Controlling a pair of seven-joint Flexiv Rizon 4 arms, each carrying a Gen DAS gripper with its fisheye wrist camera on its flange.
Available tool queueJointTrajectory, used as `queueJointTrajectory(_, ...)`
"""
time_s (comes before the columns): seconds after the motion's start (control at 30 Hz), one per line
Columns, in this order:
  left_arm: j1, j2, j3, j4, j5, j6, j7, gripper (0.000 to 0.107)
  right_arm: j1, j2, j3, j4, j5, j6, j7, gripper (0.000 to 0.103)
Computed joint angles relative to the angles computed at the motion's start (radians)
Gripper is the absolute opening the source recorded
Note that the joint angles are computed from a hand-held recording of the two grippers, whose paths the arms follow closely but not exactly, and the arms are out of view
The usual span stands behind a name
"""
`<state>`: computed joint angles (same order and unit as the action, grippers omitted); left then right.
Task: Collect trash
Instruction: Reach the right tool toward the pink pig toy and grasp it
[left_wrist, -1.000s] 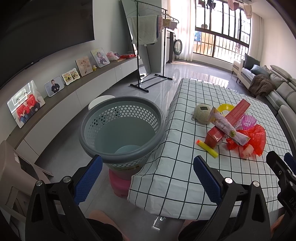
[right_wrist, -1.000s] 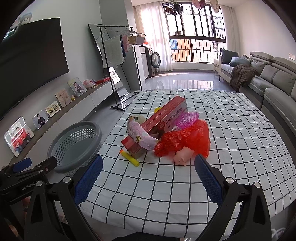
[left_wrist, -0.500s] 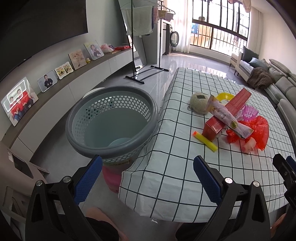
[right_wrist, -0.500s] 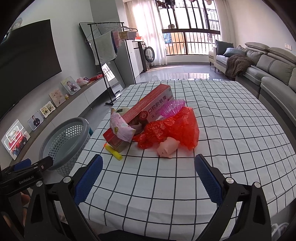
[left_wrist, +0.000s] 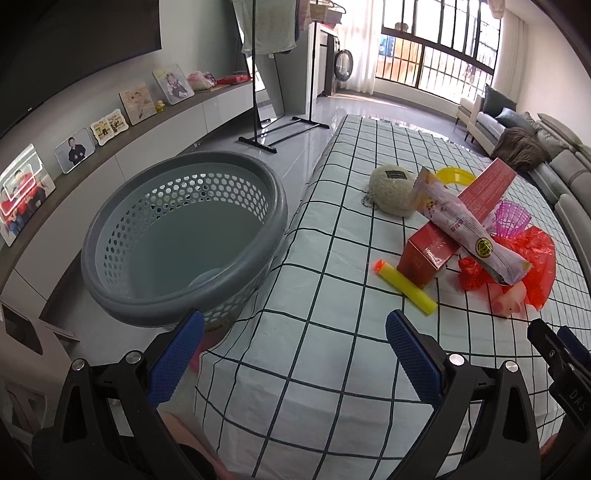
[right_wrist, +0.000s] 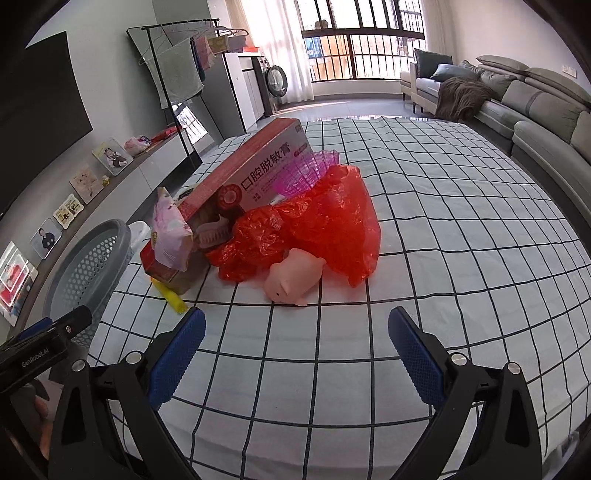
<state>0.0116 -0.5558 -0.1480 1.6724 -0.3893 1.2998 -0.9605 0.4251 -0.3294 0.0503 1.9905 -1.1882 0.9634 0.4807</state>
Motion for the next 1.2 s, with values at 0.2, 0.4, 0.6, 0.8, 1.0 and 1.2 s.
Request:
queueJointTrajectory(0.2,-0.026,-0.037,0.020,-0.047,0.032,-0.029,-0.040,0.097,-0.002,-0.044,-0.017,-0.043,0.046,0.009,-0.016,0.095)
queueJointTrajectory(0.4,-0.028,-0.045,0.014,-0.041,0.055,-0.022,-0.011,0.097,0.009,-0.074,-0.032,-0.082,0.099,-0.021,-0.063,0.095)
queueJointTrajectory(0.6,-0.021,-0.050,0.002,-0.043,0.050,-0.024,0.011,0.097,0.019,-0.096,-0.037,-0.113,0.165,-0.050,-0.113,0.094)
queueJointTrajectory(0.8,-0.014,-0.052,-0.006,-0.043,0.038,-0.034,0.030,0.097,0.038,-0.112,-0.050,-0.141,0.188,-0.081,-0.148,0.093)
queueJointTrajectory(1.0,0.006,-0.035,-0.035,-0.015,0.005,-0.017,0.065,0.097,0.027,-0.109,-0.051,-0.125,0.190,-0.035,-0.147,0.046)
queueJointTrajectory(1.2,0.033,-0.003,-0.085,0.029,-0.054,0.008,0.122,0.097,0.022,-0.056,-0.055,-0.050,0.108,0.003,-0.077,0.045)
